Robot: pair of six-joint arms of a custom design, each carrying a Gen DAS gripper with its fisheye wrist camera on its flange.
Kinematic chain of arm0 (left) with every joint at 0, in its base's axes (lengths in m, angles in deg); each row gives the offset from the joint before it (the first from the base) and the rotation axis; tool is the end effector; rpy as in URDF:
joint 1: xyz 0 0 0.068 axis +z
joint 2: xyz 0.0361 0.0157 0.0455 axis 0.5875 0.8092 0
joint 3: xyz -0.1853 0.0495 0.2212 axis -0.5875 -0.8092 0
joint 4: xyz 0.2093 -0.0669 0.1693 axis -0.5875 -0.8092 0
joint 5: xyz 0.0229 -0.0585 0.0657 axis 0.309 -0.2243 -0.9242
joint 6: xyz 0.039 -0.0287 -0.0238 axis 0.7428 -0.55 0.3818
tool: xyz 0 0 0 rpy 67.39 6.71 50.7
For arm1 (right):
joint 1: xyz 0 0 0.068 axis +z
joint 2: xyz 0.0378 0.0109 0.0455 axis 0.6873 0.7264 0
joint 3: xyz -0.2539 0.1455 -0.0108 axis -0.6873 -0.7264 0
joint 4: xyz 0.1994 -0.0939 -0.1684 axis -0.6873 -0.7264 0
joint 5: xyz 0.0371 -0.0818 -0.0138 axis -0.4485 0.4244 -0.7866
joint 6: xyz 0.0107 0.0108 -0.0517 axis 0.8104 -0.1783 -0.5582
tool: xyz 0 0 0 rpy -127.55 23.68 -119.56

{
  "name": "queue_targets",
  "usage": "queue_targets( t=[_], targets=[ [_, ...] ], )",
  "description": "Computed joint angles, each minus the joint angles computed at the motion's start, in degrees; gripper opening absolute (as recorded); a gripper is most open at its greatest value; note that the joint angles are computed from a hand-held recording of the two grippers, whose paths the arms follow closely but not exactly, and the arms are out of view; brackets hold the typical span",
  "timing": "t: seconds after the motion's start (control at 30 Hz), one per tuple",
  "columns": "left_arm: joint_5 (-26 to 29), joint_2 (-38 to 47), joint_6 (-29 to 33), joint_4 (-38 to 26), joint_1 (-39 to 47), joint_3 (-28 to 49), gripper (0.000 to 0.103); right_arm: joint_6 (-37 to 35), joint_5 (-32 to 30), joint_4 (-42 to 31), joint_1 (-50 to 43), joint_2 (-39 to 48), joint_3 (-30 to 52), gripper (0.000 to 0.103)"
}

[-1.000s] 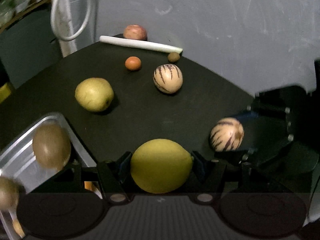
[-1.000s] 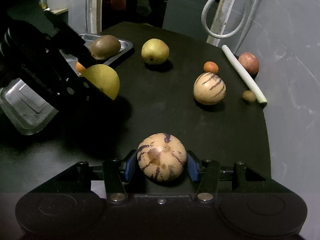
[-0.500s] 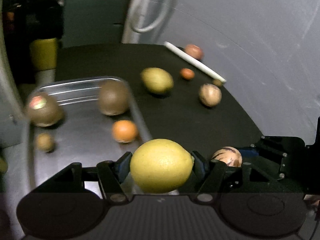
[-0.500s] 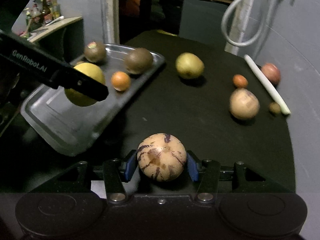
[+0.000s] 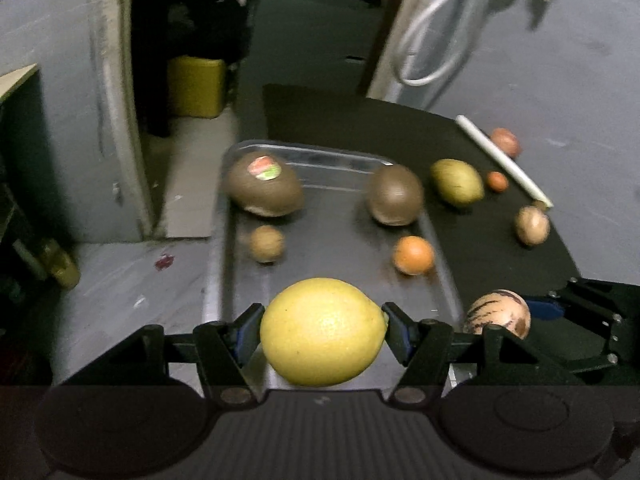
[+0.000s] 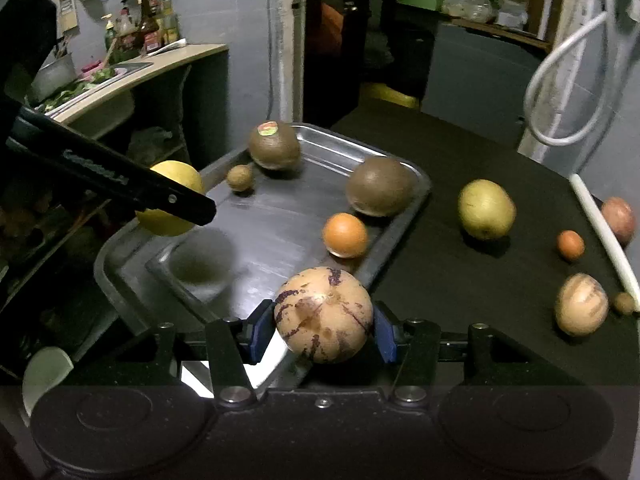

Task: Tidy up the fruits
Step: 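Carry the grapefruit with the left tool while the right tool carries the pepino to the tray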

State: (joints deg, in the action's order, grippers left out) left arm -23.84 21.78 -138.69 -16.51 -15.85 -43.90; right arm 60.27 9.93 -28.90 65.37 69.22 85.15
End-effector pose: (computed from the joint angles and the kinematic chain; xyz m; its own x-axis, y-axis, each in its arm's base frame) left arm 0.1532 -0.1719 0.1727 -0.7944 -0.2234 -0.5648 -0.1101 0.9674 -0.2279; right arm 0.2047 0.0927 0.1869 -0.5106 -0.5499 -0.6610 -0.7248 0.6888 -0.0132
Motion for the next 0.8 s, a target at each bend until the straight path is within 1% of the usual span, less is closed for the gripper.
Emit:
queue_targets(
  t=[0.13,0.27,0.63,0.8],
  targets=[
    [0.57,0.13,-1.88,0.17,1.73,-1.19,0.067,2.44,2.48,1.97,4.13,2.06,0.25,0.053],
    [1.46,1.04,-1.73,2.0,3.4,-2.15,0.067,4.34,4.68,3.6,6.76,3.88,0.25,0.053],
    [3.57,3.27,1.76,5.12,5.86,-2.36,0.067,5.89,7.81,6.01,9.6,7.35,0.71,0.053],
    [3.58,4.7,3.19,5.69,6.08,-1.7,0.067,4.97,9.89,7.64,11.23,8.88,0.8,0.053]
  ],
)
